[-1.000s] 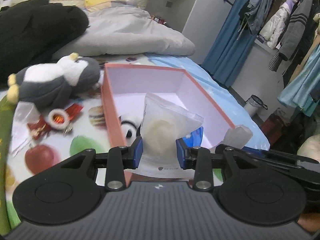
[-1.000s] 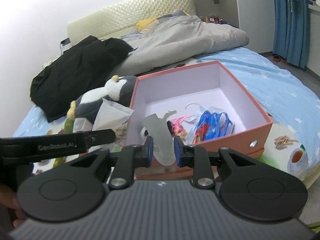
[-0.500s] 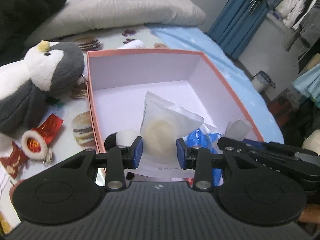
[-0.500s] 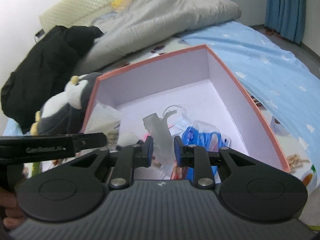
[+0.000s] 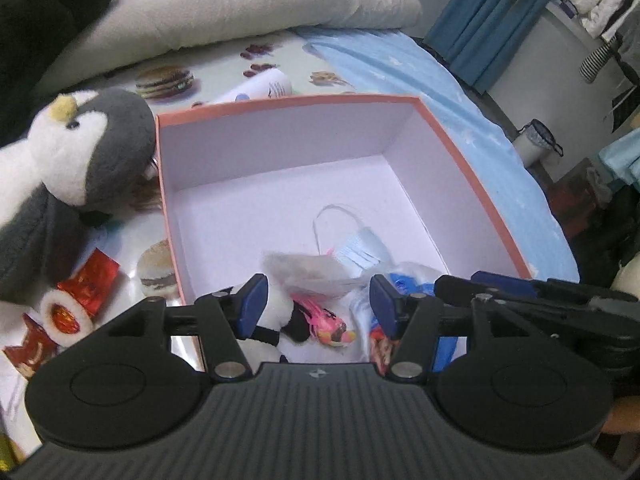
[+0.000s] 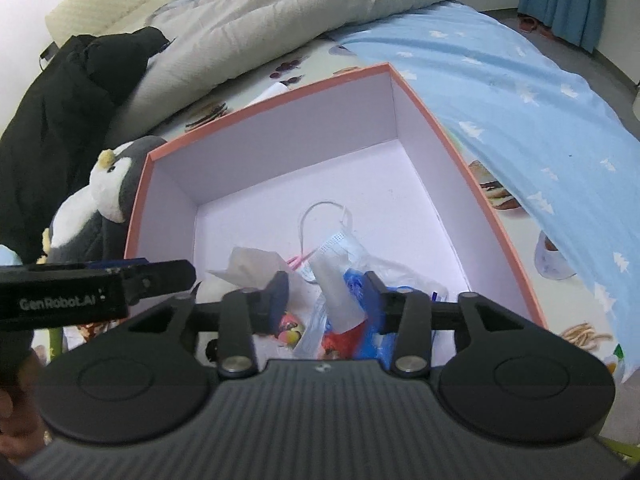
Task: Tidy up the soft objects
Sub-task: 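Open the left tool to drop the wipe packet while the right tool releases the figure, then move both open tools back toward the items beside the penguin plush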
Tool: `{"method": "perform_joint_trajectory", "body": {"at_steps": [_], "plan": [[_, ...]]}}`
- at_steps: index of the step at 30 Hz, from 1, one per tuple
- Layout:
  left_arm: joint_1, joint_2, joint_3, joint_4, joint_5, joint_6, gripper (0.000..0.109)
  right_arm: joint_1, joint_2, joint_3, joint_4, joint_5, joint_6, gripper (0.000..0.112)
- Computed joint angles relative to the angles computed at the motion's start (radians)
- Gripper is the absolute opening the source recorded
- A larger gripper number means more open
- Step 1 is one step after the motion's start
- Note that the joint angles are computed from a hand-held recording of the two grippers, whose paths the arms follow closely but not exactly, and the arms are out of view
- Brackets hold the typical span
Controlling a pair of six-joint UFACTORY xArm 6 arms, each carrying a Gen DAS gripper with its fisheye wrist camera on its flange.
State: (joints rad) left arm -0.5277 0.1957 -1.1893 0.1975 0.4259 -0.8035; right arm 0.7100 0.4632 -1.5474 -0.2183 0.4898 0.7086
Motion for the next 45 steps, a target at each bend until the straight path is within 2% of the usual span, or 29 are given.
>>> {"method": "perform_joint_trajectory", "body": {"at_steps": [3,9,12,14,16,18,21,27,35,41,45], "plan": [[-0.002,-0.031,0.021,0.045,0.001,-0.046,0.062,0.005,-0.012,0.013,-0.011,-0.011,0.003,0.045],[0.011,-0.113,0.129,0.181,-0.082,-0.183,0.062,0.017,-0.038,0.066,-0.124,-0.088,0.102,0.045],[0.016,-0.152,0.192,0.278,-0.124,-0.281,0.062,0.024,-0.053,0.104,-0.199,-0.131,0.173,0.045],[0.018,-0.189,0.24,0.394,-0.152,-0.385,0.062,0.029,-0.072,0.14,-0.287,-0.174,0.239,0.045],[0.01,-0.221,0.272,0.481,-0.131,-0.485,0.062,0.039,-0.082,0.151,-0.332,-0.177,0.258,0.045],[-0.003,-0.258,0.306,0.569,-0.117,-0.585,0.062,0.045,-0.1,0.185,-0.335,-0.225,0.239,0.045],[-0.043,-0.336,0.361,0.71,-0.055,-0.748,0.062,0.053,-0.143,0.24,-0.431,-0.255,0.312,0.045],[-0.15,-0.513,0.474,0.842,0.068,-0.949,0.062,0.08,-0.269,0.377,-0.641,-0.304,0.5,0.045],[-0.357,-0.712,0.578,0.845,0.278,-1.012,0.062,0.151,-0.391,0.481,-0.925,-0.298,0.796,0.045],[-0.547,-0.818,0.628,0.841,0.483,-1.114,0.062,0.202,-0.454,0.531,-1.067,-0.295,0.957,0.045],[-0.645,-0.867,0.651,0.824,0.605,-1.176,0.062,0.234,-0.491,0.567,-1.111,-0.29,1.004,0.045]]}}
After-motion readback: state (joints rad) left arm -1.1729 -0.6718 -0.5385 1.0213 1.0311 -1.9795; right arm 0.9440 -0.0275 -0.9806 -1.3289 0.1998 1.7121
